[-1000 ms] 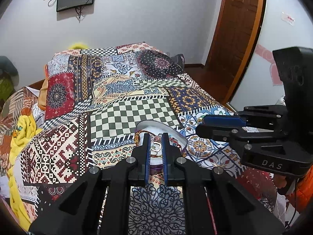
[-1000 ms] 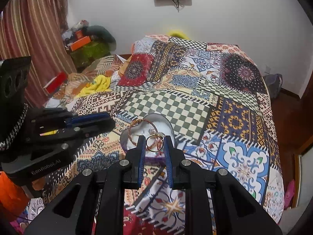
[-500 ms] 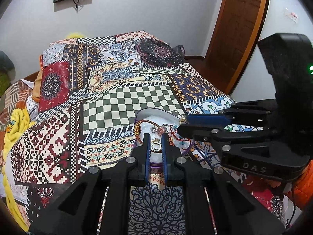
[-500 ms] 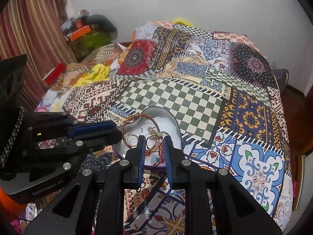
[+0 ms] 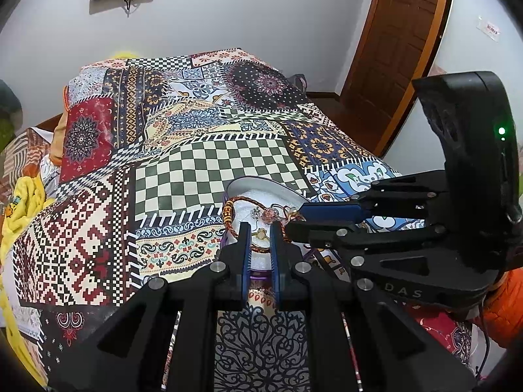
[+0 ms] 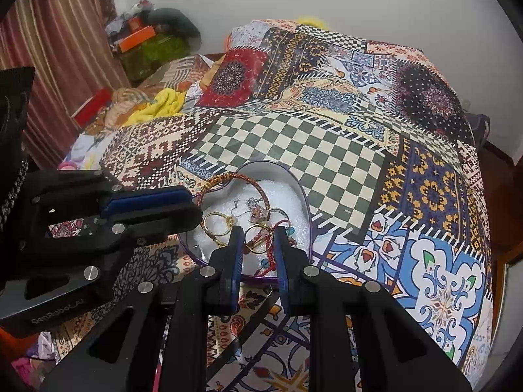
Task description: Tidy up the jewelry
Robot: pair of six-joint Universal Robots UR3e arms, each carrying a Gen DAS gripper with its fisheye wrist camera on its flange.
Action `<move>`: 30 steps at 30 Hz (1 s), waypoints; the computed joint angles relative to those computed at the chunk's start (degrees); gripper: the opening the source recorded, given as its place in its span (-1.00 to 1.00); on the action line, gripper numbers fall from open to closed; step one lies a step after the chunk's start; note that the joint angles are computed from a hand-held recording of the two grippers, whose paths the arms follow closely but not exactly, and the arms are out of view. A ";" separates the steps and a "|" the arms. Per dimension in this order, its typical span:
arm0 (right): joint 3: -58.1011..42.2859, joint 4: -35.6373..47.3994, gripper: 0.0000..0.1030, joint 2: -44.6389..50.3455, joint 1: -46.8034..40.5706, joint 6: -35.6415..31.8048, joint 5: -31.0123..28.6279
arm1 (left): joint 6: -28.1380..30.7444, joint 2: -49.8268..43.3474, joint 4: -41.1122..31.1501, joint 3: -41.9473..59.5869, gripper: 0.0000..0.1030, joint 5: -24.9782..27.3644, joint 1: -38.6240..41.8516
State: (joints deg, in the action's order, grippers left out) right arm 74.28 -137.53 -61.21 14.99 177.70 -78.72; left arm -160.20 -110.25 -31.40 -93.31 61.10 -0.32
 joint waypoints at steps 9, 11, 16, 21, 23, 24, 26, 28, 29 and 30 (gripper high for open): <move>-0.15 1.57 -0.67 -2.18 -0.43 1.44 1.23 | -0.83 4.39 -1.13 -1.14 -0.82 -0.05 0.91; 0.77 0.57 -0.67 -4.13 -0.25 2.21 0.43 | -1.39 6.23 -1.10 -1.68 -0.81 -0.27 1.39; 4.60 -3.82 -0.67 -10.87 0.72 4.25 -2.80 | -3.16 12.91 -0.39 -3.96 -0.81 -1.49 3.15; 8.69 -9.69 -0.67 -19.01 2.93 5.91 -7.52 | -5.19 23.76 2.65 -8.59 -0.81 -3.67 5.82; 10.33 -12.80 -0.67 -22.61 5.08 6.65 -11.33 | -5.97 28.99 3.74 -10.84 -0.78 -5.56 7.66; 11.09 -14.52 -0.67 -23.79 6.16 6.91 -13.13 | -6.37 31.28 4.31 -11.85 -0.74 -6.35 8.48; 12.63 -17.97 -0.67 -26.37 8.76 7.14 -17.05 | -7.47 37.52 6.14 -14.93 -0.38 -8.45 10.98; 14.16 -22.38 -0.67 -28.62 12.50 6.96 -22.47 | -8.98 43.21 8.34 -18.09 -0.22 -10.87 13.94; 14.50 -24.04 -0.67 -29.12 14.12 6.71 -24.85 | -9.70 46.68 8.93 -19.78 -0.20 -12.61 16.04; 14.98 -26.37 -0.67 -29.66 16.48 6.33 -28.26 | -10.13 50.26 8.34 -21.05 -0.19 -14.79 18.52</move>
State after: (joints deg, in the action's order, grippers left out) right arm 89.26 -163.90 -90.87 31.47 184.03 -106.98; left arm -170.33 -59.99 -23.06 -114.36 46.31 18.20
